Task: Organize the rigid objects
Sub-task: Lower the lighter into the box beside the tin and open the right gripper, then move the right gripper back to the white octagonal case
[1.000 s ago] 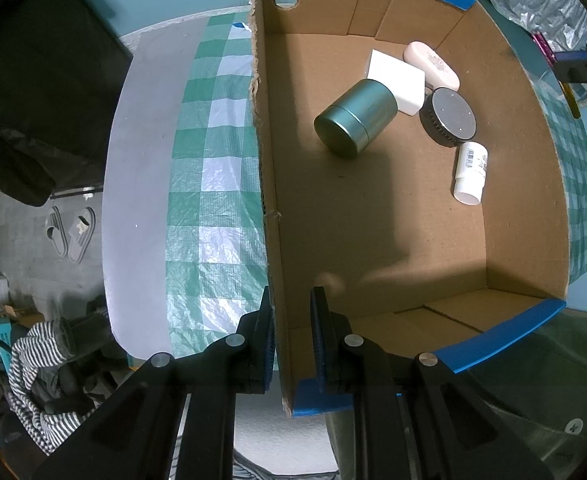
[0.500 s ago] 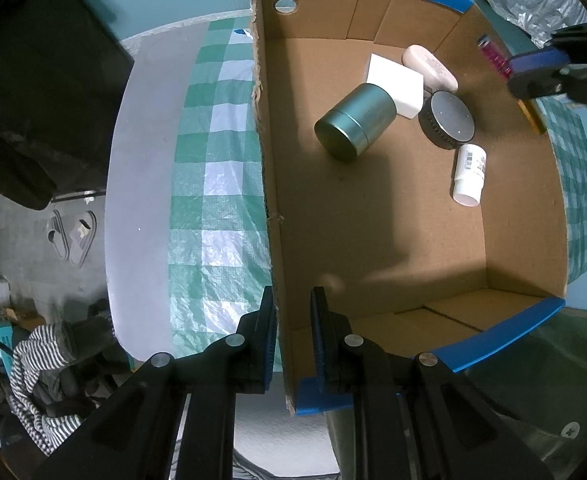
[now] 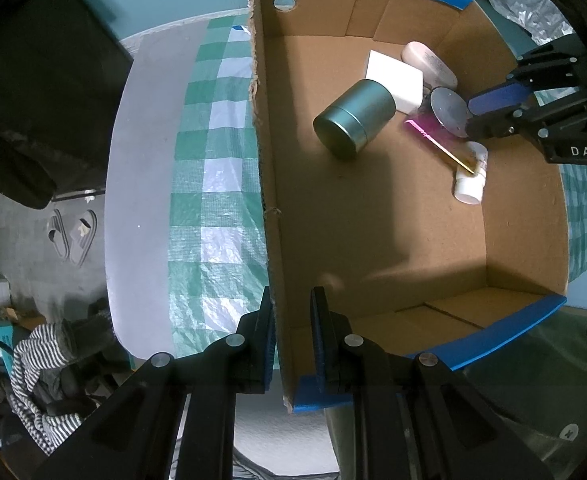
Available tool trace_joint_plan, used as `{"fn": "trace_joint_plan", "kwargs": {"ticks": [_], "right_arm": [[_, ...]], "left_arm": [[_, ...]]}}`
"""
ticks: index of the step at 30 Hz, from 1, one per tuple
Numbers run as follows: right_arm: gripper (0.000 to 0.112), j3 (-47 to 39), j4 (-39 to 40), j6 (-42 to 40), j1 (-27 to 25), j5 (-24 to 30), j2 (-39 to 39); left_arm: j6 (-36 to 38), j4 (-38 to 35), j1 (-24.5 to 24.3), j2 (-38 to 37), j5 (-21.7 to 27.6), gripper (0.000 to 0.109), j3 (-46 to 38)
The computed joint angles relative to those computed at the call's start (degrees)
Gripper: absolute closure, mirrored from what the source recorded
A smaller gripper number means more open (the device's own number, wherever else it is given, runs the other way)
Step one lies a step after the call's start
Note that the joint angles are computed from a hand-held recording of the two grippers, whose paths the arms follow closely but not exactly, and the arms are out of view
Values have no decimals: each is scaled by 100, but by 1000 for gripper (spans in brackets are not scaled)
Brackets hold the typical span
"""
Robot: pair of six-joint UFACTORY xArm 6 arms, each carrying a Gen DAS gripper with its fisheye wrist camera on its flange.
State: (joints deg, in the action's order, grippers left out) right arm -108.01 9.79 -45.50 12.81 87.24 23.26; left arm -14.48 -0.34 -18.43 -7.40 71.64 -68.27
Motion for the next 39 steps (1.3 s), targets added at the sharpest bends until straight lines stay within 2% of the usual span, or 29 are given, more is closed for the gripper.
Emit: {"fn": "trace_joint_plan", "kwargs": {"ticks": [3,5,9,11,16,28,39], "right_arm": [[88,16,-4,58,-19,-69,-28],[77,-79,-16,85,-58,-37,5],[70,-139,35,126,-122,-44,-32],[63,-161,54,157,-140,-73,-61],[56,-208,149,204,-236,-92,-165],[51,-414,230,509,-501,-13,-261],[46,-277,231,871,-1039,-13,-343]], "left_arm": [[-8,3,-7,8,8,93,-7],[-2,9,-10,18,17,93,-21],[17,16,-17,58,36,93,-65],[17,22,-18,75,39,93,-87],[20,18,-17,88,47,93,-105],[19,26,-20,138,78,93,-177],[15,39,-17,135,93,93,-222]]}}
